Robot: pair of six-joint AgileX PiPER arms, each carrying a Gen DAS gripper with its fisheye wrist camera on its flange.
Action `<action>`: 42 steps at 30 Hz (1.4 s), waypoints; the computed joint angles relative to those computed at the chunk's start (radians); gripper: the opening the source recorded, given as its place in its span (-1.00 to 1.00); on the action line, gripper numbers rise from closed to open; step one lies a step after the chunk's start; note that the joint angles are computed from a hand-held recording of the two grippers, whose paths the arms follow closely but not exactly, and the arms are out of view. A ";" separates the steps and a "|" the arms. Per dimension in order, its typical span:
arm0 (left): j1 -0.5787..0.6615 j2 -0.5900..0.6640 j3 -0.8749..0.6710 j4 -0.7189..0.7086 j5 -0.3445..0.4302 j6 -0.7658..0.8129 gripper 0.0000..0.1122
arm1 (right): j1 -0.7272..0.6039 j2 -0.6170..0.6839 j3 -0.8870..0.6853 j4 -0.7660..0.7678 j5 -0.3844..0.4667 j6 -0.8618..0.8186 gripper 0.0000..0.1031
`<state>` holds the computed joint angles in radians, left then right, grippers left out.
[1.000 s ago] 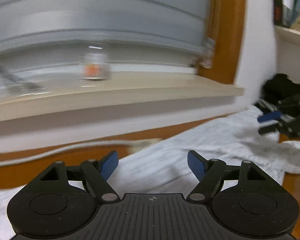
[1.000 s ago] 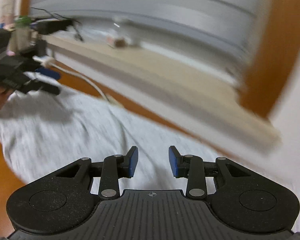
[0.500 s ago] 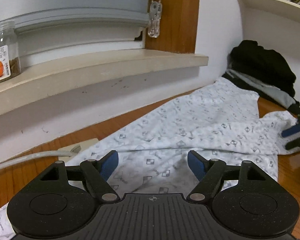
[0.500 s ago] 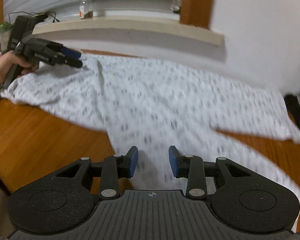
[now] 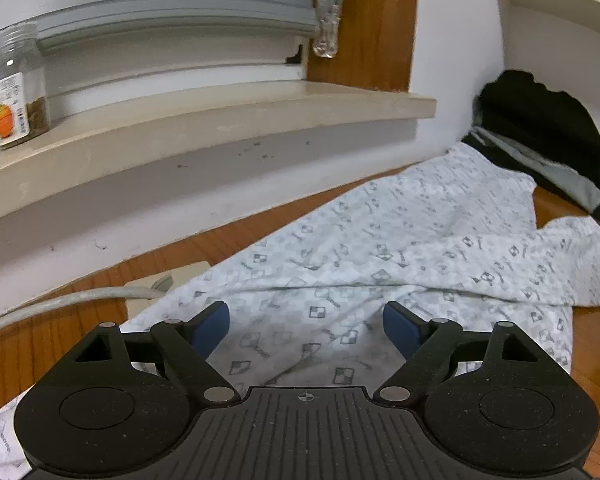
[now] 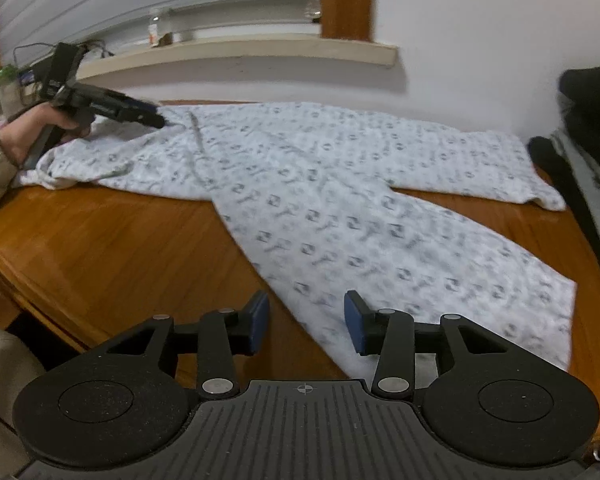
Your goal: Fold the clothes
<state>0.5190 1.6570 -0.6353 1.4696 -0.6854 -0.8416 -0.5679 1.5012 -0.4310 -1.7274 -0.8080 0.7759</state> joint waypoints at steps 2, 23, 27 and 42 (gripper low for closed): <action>-0.039 -0.024 0.030 -0.061 0.039 0.100 0.54 | -0.022 0.020 0.004 0.031 -0.017 -0.045 -0.22; -0.559 -0.069 0.027 -0.487 0.385 0.626 0.08 | -0.175 0.123 0.048 0.196 -0.125 -0.344 -0.57; -0.557 -0.056 0.014 -0.431 0.378 0.569 -0.24 | -0.254 0.149 0.036 0.156 -0.159 -0.365 -0.52; -0.444 -0.079 -0.115 -0.038 0.242 0.075 -0.94 | -0.044 0.090 -0.171 0.483 -0.095 -0.397 -0.93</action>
<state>0.0746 1.5783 -0.7499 1.4313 -0.4437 -0.7662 -0.6124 1.5910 -0.6020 -1.2443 -0.9028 0.3792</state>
